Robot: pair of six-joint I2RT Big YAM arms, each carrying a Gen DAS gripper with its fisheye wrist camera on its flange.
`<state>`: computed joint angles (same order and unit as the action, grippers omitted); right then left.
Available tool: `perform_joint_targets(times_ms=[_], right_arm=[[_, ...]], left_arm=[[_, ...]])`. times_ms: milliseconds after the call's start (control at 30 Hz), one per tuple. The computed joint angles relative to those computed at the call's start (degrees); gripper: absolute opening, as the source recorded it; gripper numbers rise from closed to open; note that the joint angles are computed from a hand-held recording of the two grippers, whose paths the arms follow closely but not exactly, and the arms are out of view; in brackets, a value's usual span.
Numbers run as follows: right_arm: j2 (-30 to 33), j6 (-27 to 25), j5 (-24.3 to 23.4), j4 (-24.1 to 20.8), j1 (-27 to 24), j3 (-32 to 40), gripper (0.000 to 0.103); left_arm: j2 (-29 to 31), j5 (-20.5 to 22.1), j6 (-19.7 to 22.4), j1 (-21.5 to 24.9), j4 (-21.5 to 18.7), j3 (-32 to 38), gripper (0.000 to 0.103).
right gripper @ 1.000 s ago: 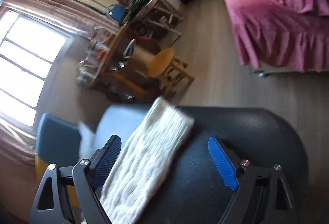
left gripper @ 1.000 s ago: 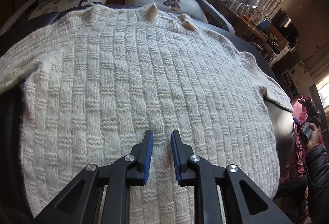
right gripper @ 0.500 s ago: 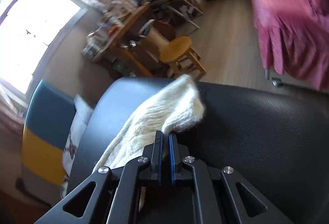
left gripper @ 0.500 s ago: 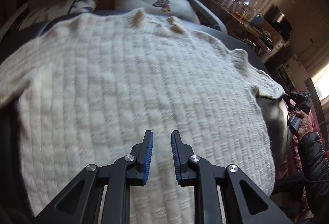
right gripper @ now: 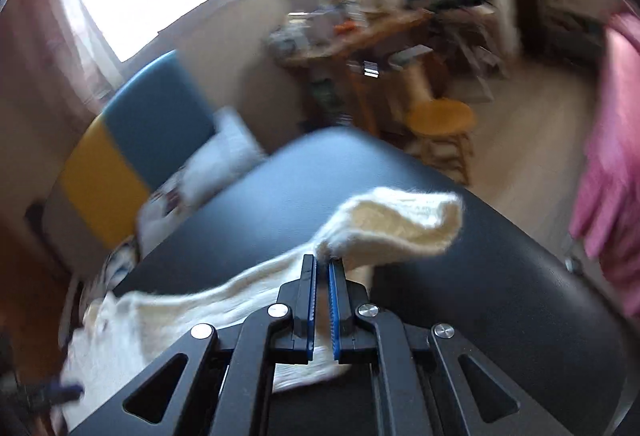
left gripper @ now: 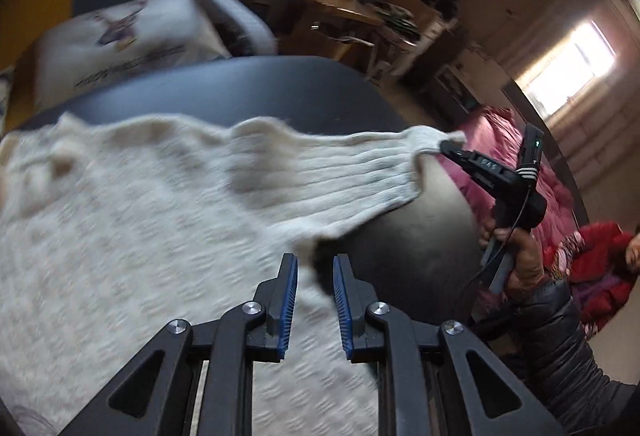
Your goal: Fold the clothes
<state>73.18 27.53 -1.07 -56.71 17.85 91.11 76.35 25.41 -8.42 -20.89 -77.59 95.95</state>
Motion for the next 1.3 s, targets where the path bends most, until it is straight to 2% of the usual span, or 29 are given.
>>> perform_joint_targets(times_ms=[67, 200, 267, 367, 400, 467, 500, 533, 567, 700, 733, 767, 800, 833, 900, 1000, 1067, 1167, 1233, 1300], right_arm=[[1.1, -6.7, -0.9, -2.5, 3.4, 2.3, 0.002], [2.0, -12.5, -1.4, -5.6, 9.2, 2.6, 0.0], [1.7, -11.8, 0.1, -6.2, 10.3, 1.4, 0.0], [-0.3, -6.7, 3.4, -4.5, 9.5, -1.6, 0.002], [-0.4, -6.9, 5.4, -4.9, 9.5, -1.5, 0.002], [1.0, -8.7, 8.6, -6.8, 9.5, 0.5, 0.018], [2.1, -9.5, 9.9, -8.0, 9.5, 2.1, 0.057], [3.4, -10.9, 10.8, -8.9, 9.6, 3.8, 0.087], [4.9, -12.8, 11.7, -8.8, 9.8, 5.4, 0.09], [13.2, -19.8, 17.8, -12.7, 10.4, 13.3, 0.089], [15.3, -21.1, 19.2, -14.1, 10.4, 15.4, 0.082], [17.3, -20.1, 19.6, -16.8, 9.8, 17.3, 0.066], [19.0, -18.7, 19.4, -19.2, 9.1, 19.0, 0.006], [18.8, -15.6, 16.0, -19.2, 7.7, 18.5, 0.009], [15.0, -11.8, 11.2, -14.2, 6.0, 14.1, 0.006], [10.0, -12.0, 8.9, -9.8, 6.3, 9.0, 0.006], [7.5, -14.2, 9.0, -8.7, 7.5, 6.7, 0.006], [5.9, -16.2, 10.0, -8.4, 9.5, 5.0, 0.006], [5.1, -16.4, 10.7, -7.6, 10.4, 4.0, 0.006], [4.4, -15.8, 11.4, -6.5, 11.1, 2.9, 0.006]], left_arm=[[1.8, 1.1, 0.2, -1.0, -0.8, 2.0, 0.018], [5.2, 4.2, -3.7, -1.3, -0.2, 3.9, 0.018], [6.9, 4.9, -5.6, -1.5, 0.2, 4.9, 0.02], [8.7, 4.4, -7.2, -1.6, 0.1, 6.0, 0.021], [9.1, 4.7, -7.7, -1.5, 0.0, 6.1, 0.022], [9.2, 6.0, -9.0, -0.8, 0.6, 5.3, 0.023], [9.2, 6.8, -9.7, -0.4, 1.2, 4.7, 0.023], [9.1, 7.4, -10.3, -0.1, 1.6, 4.2, 0.023], [9.1, 7.8, -10.7, 0.1, 1.7, 3.8, 0.023], [10.0, 9.0, -11.2, 0.4, 2.2, 4.1, 0.023], [10.4, 9.5, -11.5, 0.6, 2.6, 4.5, 0.023], [10.9, 10.2, -12.0, 0.7, 3.2, 5.0, 0.023], [11.6, 11.2, -12.6, 0.8, 3.6, 5.8, 0.023], [12.5, 12.4, -13.1, 1.0, 3.7, 6.7, 0.023], [14.4, 15.0, -14.4, 1.1, 4.1, 8.6, 0.023], [17.3, 19.8, -18.2, 0.6, 5.9, 10.7, 0.025], [19.2, 22.4, -21.0, 0.1, 7.2, 11.9, 0.03], [22.2, 24.2, -24.0, -1.0, 7.2, 14.2, 0.038], [23.8, 23.6, -24.0, -1.5, 5.5, 15.3, 0.039], [24.3, 24.5, -25.2, -1.5, 5.7, 14.4, 0.04]])
